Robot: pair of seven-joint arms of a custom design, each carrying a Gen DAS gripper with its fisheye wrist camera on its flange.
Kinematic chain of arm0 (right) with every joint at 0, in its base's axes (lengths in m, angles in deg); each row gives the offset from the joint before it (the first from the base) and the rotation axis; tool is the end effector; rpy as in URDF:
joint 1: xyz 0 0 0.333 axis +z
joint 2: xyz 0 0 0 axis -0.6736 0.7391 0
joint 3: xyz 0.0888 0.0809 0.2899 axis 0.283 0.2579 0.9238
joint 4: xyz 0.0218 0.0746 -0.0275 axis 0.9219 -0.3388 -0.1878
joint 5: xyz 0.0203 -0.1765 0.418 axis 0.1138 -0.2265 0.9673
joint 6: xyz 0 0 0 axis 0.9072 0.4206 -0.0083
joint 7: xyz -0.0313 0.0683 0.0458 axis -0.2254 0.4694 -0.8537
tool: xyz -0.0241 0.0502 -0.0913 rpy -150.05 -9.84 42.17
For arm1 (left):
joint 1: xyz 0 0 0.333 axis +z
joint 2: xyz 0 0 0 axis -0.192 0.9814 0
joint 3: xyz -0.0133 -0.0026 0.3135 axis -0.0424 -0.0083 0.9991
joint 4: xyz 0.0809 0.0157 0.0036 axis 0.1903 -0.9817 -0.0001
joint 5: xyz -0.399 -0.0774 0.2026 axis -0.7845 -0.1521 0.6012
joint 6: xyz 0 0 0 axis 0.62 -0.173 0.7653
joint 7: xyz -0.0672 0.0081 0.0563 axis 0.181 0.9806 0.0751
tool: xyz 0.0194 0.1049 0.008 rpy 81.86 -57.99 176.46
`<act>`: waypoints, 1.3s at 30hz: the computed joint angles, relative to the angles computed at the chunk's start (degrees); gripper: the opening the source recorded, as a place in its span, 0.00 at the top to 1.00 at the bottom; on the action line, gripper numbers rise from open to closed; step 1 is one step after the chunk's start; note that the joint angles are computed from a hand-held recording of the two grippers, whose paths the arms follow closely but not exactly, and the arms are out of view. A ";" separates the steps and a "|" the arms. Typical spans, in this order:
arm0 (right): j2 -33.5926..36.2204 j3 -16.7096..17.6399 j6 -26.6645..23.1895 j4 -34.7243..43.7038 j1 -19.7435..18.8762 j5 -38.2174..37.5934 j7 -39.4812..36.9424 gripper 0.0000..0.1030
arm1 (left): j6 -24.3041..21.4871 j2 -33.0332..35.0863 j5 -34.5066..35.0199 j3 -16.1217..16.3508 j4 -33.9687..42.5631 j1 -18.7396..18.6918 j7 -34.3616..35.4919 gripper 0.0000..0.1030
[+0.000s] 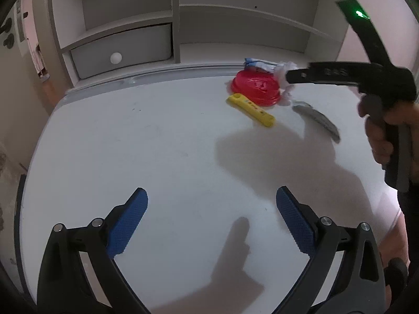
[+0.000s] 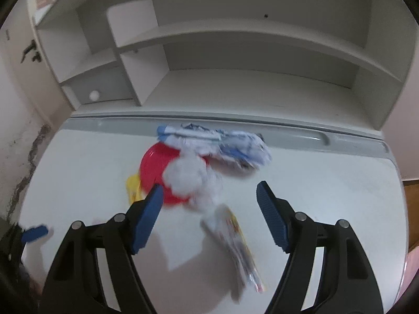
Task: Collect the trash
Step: 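Grasp the yellow stick with the left tool while the right grasps the white tissue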
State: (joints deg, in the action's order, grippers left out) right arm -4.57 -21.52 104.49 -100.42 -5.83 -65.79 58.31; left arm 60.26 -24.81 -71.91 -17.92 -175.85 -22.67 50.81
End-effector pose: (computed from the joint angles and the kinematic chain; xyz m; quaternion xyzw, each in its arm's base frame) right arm 0.5602 0.4999 0.6614 -0.7288 0.6077 -0.1653 0.2686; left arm 0.4449 -0.2809 0.6257 -0.6061 0.7262 -0.2670 0.1845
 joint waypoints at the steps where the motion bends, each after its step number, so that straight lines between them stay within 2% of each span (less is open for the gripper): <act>1: 1.17 0.11 -0.57 1.51 -0.20 0.57 -0.93 0.32 | -0.03 0.69 0.32 -0.22 0.74 0.19 -0.16 0.07; 2: 2.17 0.06 -1.18 2.88 -0.02 0.68 -1.17 0.36 | 0.16 2.31 0.45 -0.31 2.21 0.18 0.18 0.07; 3: 2.48 0.00 -1.35 3.18 -0.05 1.14 -1.36 0.56 | -0.15 3.53 0.79 -0.75 3.61 0.09 -0.06 0.07; 5: 0.82 -0.05 -0.75 1.04 -0.26 2.08 -0.97 0.60 | -0.16 7.10 2.14 -1.63 7.05 0.12 -1.03 0.07; 9: -8.13 0.06 2.60 -9.69 -0.72 -0.21 2.63 0.61 | -3.46 16.88 8.23 -3.18 16.78 -0.42 -5.64 0.07; 12: -14.63 1.27 2.92 -16.85 -2.03 -1.33 4.31 0.60 | -6.73 23.41 15.37 -3.22 23.57 -1.91 -10.96 0.07; 16: -25.66 3.08 2.97 -28.41 -4.04 -0.96 5.54 0.60 | -10.31 28.74 17.89 -0.83 29.30 -4.60 -15.09 0.07; 20: -34.75 4.66 2.57 -37.24 -5.74 0.45 6.63 0.60 | -11.88 28.46 19.13 1.78 28.93 -6.52 -15.39 0.07; 24: -40.32 5.63 2.25 -42.79 -6.92 1.89 7.66 0.60 | -11.57 25.82 15.85 3.14 26.19 -5.80 -11.94 0.10; 26: -42.50 5.91 2.13 -45.00 -7.37 2.68 8.34 0.60 | -10.68 25.26 13.91 3.29 25.56 -5.44 -9.01 0.20; 30: -47.58 6.07 1.71 -49.49 -7.76 4.49 10.03 0.60 | -10.81 26.60 11.22 2.92 27.55 -5.52 -2.65 0.29; 31: -48.84 6.11 1.41 -50.43 -7.82 4.92 10.44 0.60 | -11.26 27.22 11.06 2.87 28.44 -5.61 -2.03 0.35; 32: -50.59 6.21 0.85 -51.66 -7.92 5.31 11.19 0.60 | -12.10 27.90 10.80 2.84 29.53 -5.77 -1.25 0.46; 33: -52.21 6.36 0.12 -52.73 -8.01 5.56 11.77 0.60 | -13.19 28.63 10.34 2.78 30.88 -5.99 -0.02 0.54; 34: -54.13 6.61 -1.23 -53.80 -8.17 5.60 12.40 0.60 | -14.32 29.16 10.50 2.77 31.91 -6.24 0.40 0.74; 35: -55.59 6.84 -2.11 -54.64 -8.31 5.61 12.92 0.60 | -15.77 29.83 10.91 2.80 33.15 -6.51 0.66 0.88; 37: -60.38 7.48 -4.41 -57.40 -8.78 5.61 15.52 0.60 | -17.62 30.25 10.63 3.03 34.29 -6.84 0.31 0.88; 39: -64.73 7.99 -6.33 -59.98 -9.06 5.77 18.01 0.60 | -17.11 28.89 11.38 3.07 33.10 -7.17 0.01 0.88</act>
